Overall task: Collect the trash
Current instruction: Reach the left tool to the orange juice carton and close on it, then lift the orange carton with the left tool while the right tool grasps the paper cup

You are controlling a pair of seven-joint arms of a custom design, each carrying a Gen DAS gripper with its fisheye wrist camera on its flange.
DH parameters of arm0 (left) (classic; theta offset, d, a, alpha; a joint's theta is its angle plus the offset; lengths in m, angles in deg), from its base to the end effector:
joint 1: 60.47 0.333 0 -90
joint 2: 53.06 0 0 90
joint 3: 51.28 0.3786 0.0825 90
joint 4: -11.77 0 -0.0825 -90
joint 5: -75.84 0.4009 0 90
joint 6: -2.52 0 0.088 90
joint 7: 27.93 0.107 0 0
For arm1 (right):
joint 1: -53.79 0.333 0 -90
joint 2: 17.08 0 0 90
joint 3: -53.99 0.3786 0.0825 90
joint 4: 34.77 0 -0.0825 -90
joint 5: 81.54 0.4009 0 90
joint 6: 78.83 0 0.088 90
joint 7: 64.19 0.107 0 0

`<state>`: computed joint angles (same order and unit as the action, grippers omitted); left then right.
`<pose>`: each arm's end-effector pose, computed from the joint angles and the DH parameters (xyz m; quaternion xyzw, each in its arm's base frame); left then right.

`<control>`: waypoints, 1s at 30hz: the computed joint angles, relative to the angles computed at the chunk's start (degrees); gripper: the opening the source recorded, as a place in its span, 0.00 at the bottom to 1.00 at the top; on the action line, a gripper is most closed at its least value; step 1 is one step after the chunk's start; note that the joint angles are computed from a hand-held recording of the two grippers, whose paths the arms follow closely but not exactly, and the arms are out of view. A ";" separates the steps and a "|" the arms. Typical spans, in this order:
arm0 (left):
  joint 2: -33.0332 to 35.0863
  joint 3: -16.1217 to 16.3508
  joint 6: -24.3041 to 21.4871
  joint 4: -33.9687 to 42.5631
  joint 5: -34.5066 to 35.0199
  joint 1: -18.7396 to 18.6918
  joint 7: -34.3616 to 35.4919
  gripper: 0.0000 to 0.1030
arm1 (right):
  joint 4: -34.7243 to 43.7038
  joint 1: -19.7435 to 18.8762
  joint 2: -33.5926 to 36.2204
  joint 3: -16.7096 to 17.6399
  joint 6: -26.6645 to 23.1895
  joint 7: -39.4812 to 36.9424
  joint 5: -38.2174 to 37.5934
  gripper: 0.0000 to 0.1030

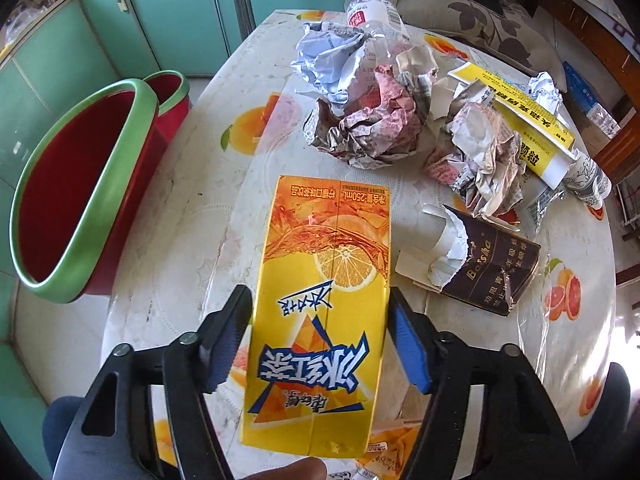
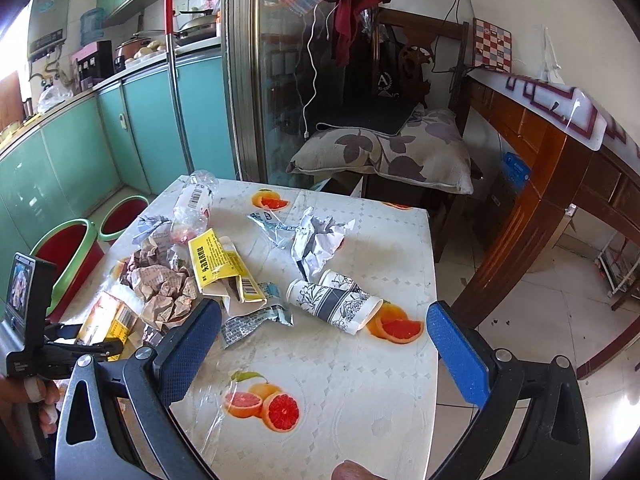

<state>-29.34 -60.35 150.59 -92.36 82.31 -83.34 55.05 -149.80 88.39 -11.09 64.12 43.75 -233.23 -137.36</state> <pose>0.6121 -0.3680 0.3988 -0.5039 0.8450 -0.1579 0.0841 0.4591 0.4004 0.4768 -0.4929 0.7777 -0.3378 0.1952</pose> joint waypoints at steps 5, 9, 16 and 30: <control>-0.43 -1.65 0.45 -0.53 -4.02 2.11 3.37 0.57 | 0.44 -1.15 1.30 -0.86 2.09 -3.50 1.07 1.00; -2.15 -0.57 3.00 -2.07 -3.66 1.99 2.99 0.57 | 0.19 -2.28 2.32 -1.96 4.68 -6.38 0.86 1.00; -5.82 -0.22 7.41 -5.27 -2.99 2.91 3.26 0.57 | -1.11 -6.16 4.80 -3.89 14.92 -23.24 0.98 1.00; -6.96 -0.83 9.67 -5.46 -3.91 3.08 3.88 0.57 | 2.96 -7.31 13.36 -7.16 16.54 -41.10 10.34 1.00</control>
